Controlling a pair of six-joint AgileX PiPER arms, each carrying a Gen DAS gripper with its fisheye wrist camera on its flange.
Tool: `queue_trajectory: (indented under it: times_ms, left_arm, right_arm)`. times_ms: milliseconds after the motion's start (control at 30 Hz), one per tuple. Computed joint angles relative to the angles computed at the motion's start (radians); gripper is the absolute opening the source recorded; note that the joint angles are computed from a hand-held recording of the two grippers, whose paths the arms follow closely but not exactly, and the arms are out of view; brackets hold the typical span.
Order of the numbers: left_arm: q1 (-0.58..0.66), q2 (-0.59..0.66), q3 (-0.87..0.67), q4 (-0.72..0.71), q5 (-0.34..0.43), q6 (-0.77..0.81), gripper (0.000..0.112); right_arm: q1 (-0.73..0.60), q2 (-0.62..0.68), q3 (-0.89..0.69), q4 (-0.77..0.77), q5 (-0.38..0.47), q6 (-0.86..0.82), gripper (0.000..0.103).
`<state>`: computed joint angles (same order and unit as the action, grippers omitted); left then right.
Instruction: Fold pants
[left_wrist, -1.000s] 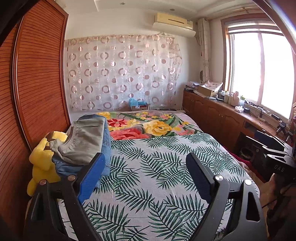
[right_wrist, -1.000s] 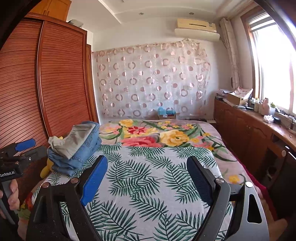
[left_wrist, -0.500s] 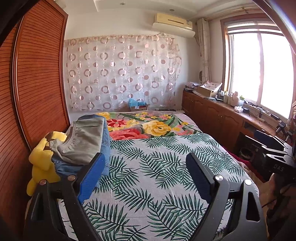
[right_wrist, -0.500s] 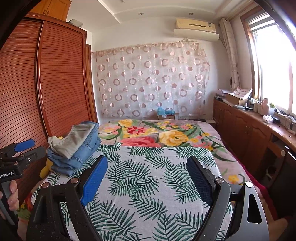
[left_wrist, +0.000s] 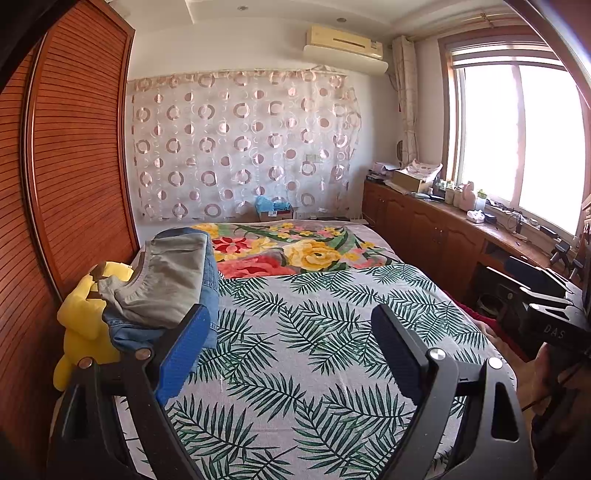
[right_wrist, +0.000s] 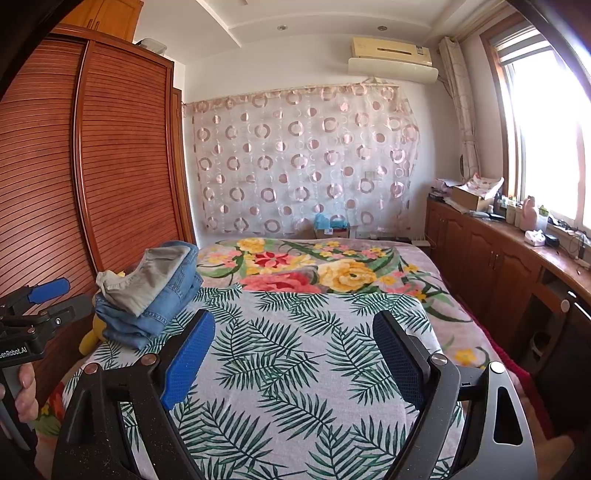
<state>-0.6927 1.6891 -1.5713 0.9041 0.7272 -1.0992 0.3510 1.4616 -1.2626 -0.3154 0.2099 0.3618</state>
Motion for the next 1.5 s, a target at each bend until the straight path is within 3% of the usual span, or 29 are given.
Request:
queue_trajectory:
  times_ms: [1500]
  left_arm:
    - [-0.010,-0.005,0.014,0.022,-0.003,-0.023,0.089]
  right_arm:
    - [-0.016,-0.002,0.025,0.040,-0.034,-0.046,0.088]
